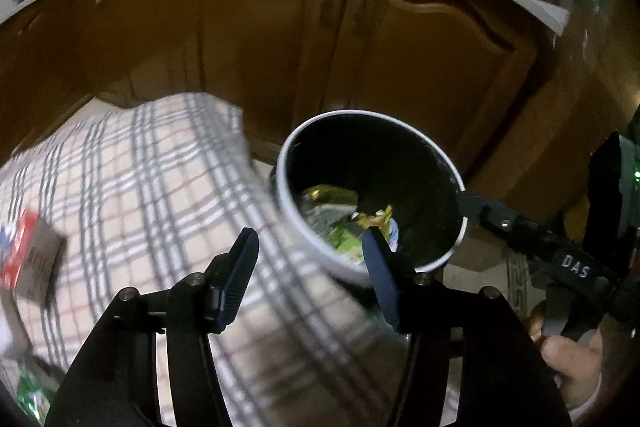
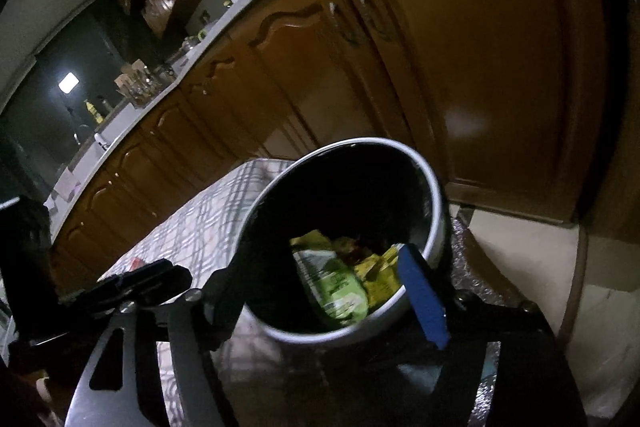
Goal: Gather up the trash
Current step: 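Move both open tools back over the trash on the table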
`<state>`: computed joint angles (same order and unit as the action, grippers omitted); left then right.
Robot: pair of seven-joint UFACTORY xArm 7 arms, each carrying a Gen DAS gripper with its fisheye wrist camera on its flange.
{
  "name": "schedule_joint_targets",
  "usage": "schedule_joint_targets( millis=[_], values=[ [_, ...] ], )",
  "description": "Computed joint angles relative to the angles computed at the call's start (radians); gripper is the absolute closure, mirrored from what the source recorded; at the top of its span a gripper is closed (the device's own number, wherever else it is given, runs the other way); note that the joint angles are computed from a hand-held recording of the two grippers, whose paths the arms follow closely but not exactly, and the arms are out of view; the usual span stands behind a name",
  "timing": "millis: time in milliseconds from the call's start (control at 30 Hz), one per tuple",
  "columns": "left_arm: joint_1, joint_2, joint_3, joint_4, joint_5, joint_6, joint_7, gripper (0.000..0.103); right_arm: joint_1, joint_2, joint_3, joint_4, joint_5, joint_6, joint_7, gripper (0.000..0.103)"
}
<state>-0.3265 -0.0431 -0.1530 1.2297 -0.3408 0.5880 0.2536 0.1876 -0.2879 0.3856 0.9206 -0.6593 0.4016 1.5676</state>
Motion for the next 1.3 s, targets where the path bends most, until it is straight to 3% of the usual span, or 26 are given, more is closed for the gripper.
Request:
schedule_joint_targets(
  millis=[300, 700, 967, 1300],
  values=[
    [0.046, -0.176, 0.079, -0.188, -0.077, -0.023, 0.014, 0.048, 0.037, 0.062, 0.061, 0.080, -0.087, 0.005, 0.102, 0.025],
    [0.110, -0.340, 0.173, -0.335, -0.063, -0.025, 0.012, 0.048, 0.218, 0.253, 0.013, 0.261, -0.191, 0.021, 0.138, 0.025],
    [0.164, -0.376, 0.218, -0.361, -0.042, -0.004, 0.012, 0.048, 0.350, 0.380, -0.043, 0.385, -0.176, 0.030, 0.072, 0.025],
    [0.261, -0.346, 0.257, -0.337, 0.019, 0.031, -0.004, 0.045, 0.459, 0.523, -0.105, 0.530, -0.033, -0.002, -0.146, 0.025]
  ],
)
